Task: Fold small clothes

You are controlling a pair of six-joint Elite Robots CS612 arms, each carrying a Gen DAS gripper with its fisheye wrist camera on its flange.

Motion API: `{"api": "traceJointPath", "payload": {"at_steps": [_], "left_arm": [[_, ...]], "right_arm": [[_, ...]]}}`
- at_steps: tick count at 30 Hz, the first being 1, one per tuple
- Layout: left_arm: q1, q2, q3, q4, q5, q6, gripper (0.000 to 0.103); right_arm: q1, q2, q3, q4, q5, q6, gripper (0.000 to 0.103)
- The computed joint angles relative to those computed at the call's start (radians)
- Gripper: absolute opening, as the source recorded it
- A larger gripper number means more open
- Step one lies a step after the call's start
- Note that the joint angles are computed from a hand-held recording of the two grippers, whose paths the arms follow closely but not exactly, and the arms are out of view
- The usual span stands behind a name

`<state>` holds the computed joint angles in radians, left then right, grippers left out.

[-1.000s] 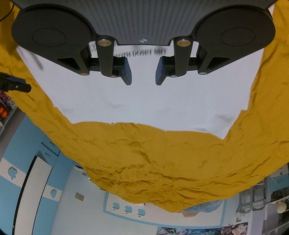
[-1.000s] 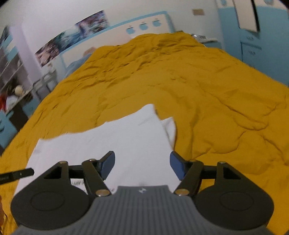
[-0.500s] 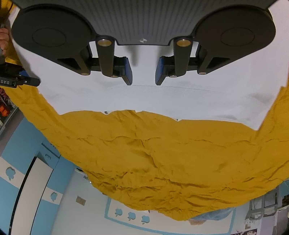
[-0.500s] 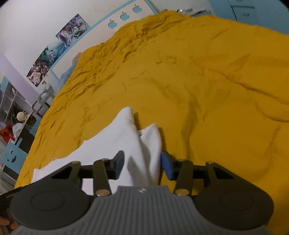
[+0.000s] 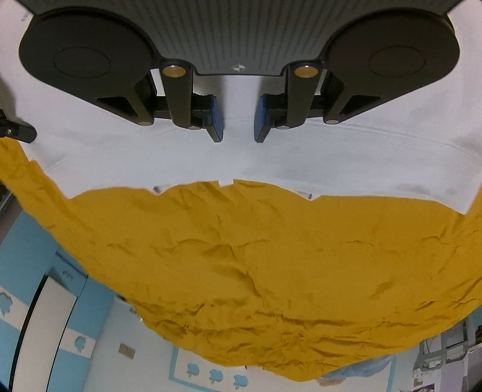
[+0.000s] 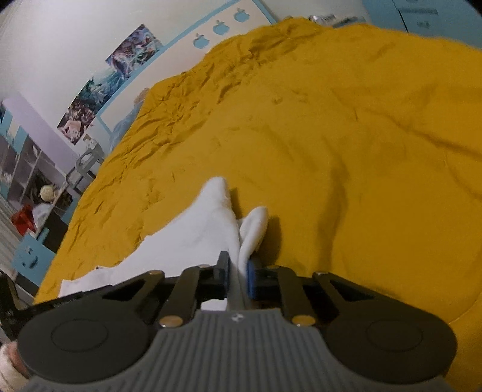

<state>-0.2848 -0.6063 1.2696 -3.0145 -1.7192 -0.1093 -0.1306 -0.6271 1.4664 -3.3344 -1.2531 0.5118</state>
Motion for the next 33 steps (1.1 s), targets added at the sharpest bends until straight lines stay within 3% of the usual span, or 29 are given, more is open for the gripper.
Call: {"api": "traceJointPath", "payload": {"at_steps": [8,16,22,28,33], "left_arm": [[0.030,-0.108,0.104,-0.046,0.062,0.009,0.031],[0.101,-0.204,0.198,-0.029,0.058,-0.036,0.031],[0.146,-0.230,0.246,-0.035,0.075,-0.048,0.031],[0.187,-0.218,0.253,-0.044,0.034,-0.119,0.031],[0.208,-0.204,0.259,-0.058,-0.012,-0.141,0.031]], "right_arm": [[0.047,-0.062,-0.007,0.008,-0.040,-0.036,0.004],[0.132,-0.081,-0.081,0.058,-0.032,-0.002,0.004],[0.217,-0.048,-0.198,0.166,-0.034,-0.023,0.004],[0.304,0.020,-0.349,0.291,-0.103,-0.056,0.004],[0.351,0.091,-0.473,0.374,-0.140,-0.097,0.004]]}}
